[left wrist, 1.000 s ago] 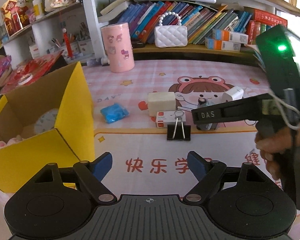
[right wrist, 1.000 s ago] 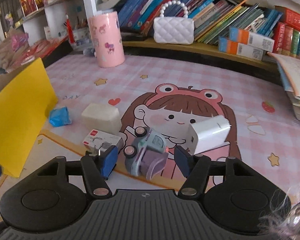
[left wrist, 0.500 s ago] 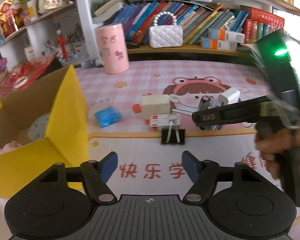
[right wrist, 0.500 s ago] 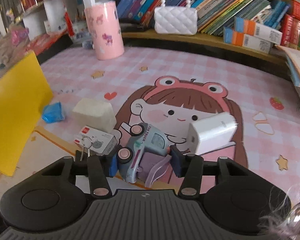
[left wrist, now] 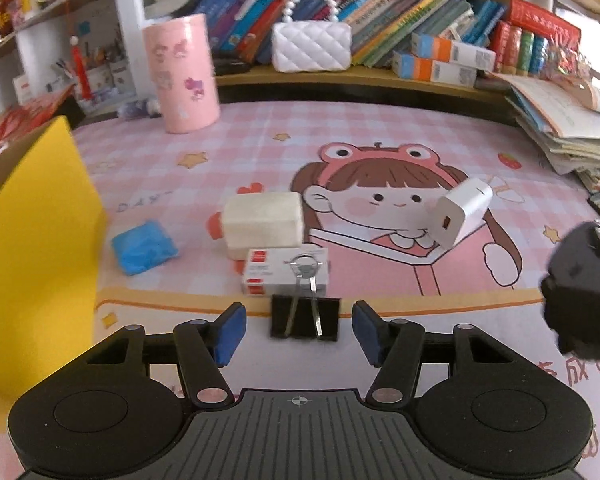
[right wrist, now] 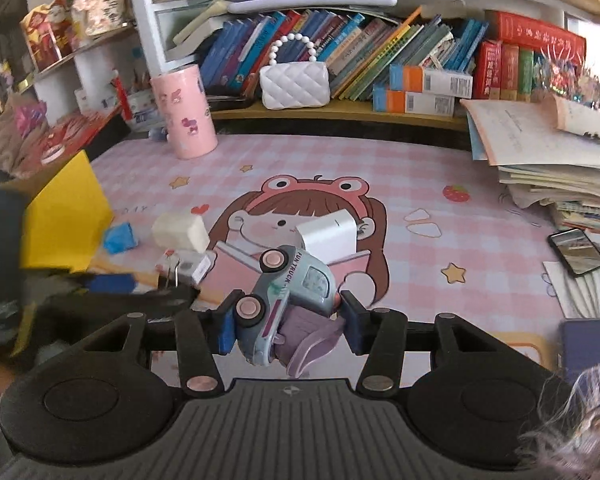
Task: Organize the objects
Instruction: 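Grasp the black binder clip with the left tool while the right tool grasps the light-blue toy car, then carry the binder clip and toy car over the yellow box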
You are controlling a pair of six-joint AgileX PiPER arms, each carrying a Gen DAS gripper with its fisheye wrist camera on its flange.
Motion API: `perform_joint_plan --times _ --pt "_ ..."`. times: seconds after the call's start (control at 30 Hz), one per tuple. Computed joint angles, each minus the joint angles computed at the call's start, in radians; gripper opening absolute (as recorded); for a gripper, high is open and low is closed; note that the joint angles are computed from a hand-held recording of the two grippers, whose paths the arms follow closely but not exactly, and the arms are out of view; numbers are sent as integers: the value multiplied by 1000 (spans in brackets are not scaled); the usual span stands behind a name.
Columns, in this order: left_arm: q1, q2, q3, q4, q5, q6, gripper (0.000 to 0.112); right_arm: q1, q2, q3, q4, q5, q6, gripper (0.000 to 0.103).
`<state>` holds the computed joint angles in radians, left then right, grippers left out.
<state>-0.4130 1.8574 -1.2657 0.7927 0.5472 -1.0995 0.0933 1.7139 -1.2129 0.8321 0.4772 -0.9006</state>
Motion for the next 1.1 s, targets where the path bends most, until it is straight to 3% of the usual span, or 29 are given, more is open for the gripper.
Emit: perform_joint_plan --times 0.07,0.17,0.3,0.5,0.67,0.93,1.1 --pt "3 21 -14 -7 -8 7 57 -7 -21 23 8 4 -13 47" --pt "20 36 -15 -28 -37 19 38 -7 -44 47 -3 6 -12 47" --pt "41 6 25 -49 -87 37 38 -2 -67 69 -31 4 19 47" --pt "54 -196 196 -84 -175 29 38 40 -82 82 -151 -15 186 48" --pt "54 -382 343 -133 -204 60 38 108 -103 109 -226 -37 285 48" --pt "134 -584 514 -255 -207 218 38 269 -146 149 -404 -68 524 48" --pt "240 -714 608 -454 -204 457 38 391 -175 173 -560 -92 721 48"
